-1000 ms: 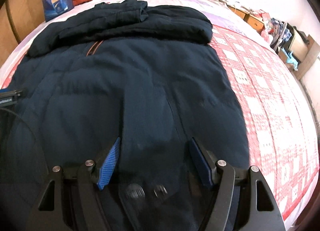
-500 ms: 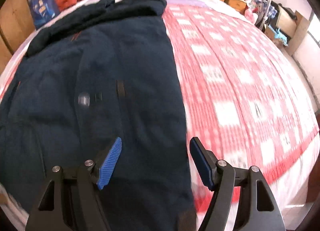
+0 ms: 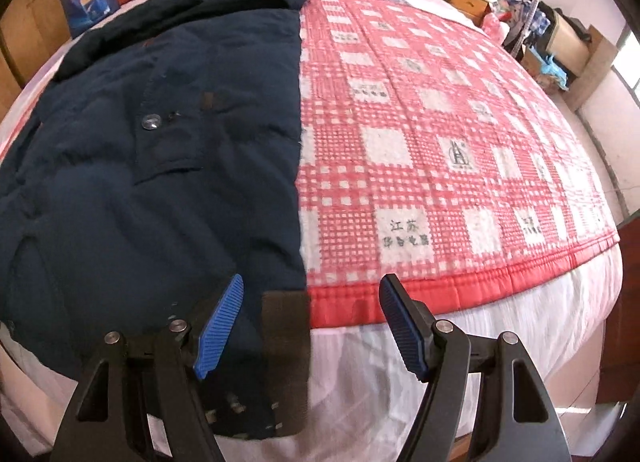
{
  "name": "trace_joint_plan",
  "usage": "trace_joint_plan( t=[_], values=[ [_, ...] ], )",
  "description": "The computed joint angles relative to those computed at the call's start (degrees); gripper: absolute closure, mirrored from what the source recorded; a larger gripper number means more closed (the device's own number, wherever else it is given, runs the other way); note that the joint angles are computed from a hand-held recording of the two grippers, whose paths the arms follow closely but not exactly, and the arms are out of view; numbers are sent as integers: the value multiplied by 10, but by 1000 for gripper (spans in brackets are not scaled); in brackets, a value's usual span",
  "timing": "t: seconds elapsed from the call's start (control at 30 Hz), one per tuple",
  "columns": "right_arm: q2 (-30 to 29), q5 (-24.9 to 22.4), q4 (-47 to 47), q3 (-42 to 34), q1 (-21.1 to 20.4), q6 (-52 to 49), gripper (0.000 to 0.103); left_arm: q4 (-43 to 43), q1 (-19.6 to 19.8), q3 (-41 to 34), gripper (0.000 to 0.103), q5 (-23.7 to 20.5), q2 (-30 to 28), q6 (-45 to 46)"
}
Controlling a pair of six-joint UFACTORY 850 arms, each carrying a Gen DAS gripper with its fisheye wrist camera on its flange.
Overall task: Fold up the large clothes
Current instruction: 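Move the right tool to the brown ribbed hem band of the jacket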
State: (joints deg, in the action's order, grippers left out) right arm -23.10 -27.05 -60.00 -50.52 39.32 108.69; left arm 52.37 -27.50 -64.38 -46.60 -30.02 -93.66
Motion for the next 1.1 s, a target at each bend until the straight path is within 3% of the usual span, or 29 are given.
trace_joint_plan(
  t=[0.27, 0.43, 0.5, 0.57, 0.63, 0.77, 0.93, 1.1],
  values=[
    [-35, 3, -48, -59, 66, 54, 29, 54, -30, -15, 0, 176, -15, 22],
    [-60, -26, -8, -89, 84, 44, 29, 73, -27, -8, 0, 183, -32, 31],
    [-57, -53, 15, -81, 85, 34, 29, 85, -3, 23, 0, 196, -19, 11],
    [-41, -67, 26, -53, 83, 48, 32, 111, 24, 54, 0, 254, -1, -17],
    [-22, -53, 0, -29, 85, 68, 35, 116, 32, 70, 0, 257, 9, -10],
    [-34, -132, 59, -54, 108, 0, 34, 192, 43, 98, 0, 276, 37, -59],
    [-8, -109, 84, -19, 111, 82, 34, 226, 44, 113, 0, 275, 49, -47],
    [-13, -131, 103, -28, 133, 60, 34, 225, 40, 127, 0, 263, 50, -20]
  ],
)
